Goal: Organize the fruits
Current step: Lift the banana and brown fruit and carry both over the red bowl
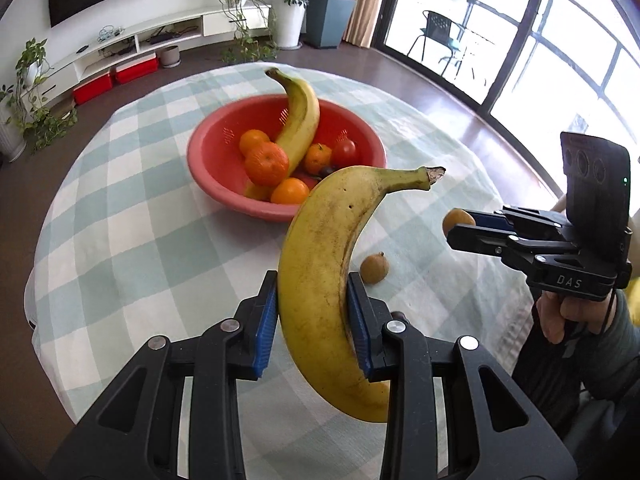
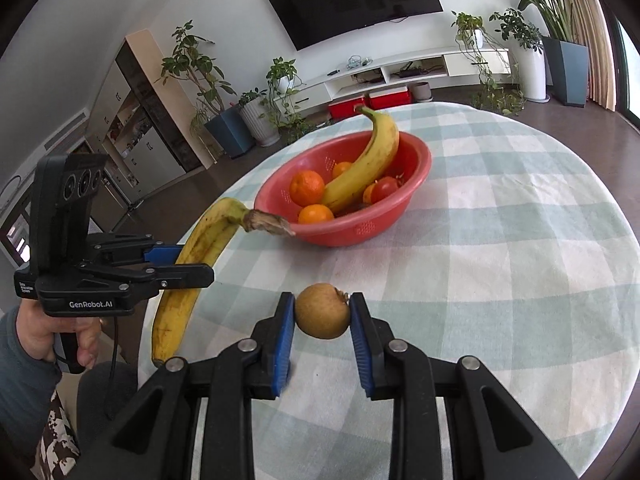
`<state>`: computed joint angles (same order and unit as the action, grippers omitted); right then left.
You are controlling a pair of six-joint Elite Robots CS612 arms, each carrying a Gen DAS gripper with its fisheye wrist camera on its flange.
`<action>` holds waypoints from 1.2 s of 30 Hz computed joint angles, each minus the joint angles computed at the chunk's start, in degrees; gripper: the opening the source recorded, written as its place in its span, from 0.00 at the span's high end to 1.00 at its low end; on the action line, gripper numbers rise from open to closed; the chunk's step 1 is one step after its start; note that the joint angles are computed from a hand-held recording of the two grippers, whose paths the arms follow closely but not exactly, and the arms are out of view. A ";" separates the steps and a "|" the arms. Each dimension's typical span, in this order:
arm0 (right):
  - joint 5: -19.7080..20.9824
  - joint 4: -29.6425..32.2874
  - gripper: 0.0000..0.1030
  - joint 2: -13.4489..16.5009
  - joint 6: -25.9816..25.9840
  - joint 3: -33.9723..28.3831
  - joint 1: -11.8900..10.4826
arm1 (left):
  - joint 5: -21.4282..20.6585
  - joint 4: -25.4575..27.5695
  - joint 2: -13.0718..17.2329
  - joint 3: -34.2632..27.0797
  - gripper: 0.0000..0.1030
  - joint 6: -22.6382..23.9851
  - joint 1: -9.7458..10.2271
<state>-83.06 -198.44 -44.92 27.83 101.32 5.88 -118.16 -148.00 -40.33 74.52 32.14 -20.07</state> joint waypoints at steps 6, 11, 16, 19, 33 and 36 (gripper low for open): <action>-1.00 3.66 0.71 -1.20 -2.93 -3.24 -0.80 | -3.22 -0.67 1.97 -6.64 0.71 -4.98 0.64; -3.37 11.20 0.71 0.26 -6.13 -9.01 -0.87 | -1.40 2.15 5.34 -14.15 0.71 -7.58 -0.54; -5.07 17.18 0.71 2.59 -7.27 -13.61 -0.71 | 1.32 5.84 9.52 -21.00 0.71 -10.50 -1.90; -5.88 18.63 0.71 3.49 -7.80 -14.94 -0.61 | 2.29 7.98 11.62 -24.16 0.71 -11.19 -2.40; -7.92 24.43 0.71 6.65 -8.83 -19.21 -0.44 | 7.33 5.41 15.14 -26.34 0.70 -12.09 -3.75; -8.47 24.80 0.71 6.96 -8.86 -19.68 -0.27 | 7.92 4.53 15.03 -25.84 0.70 -12.41 -3.83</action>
<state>-91.54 -173.64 -37.96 18.97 81.64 5.62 -110.23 -143.46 -25.30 48.68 19.72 -23.90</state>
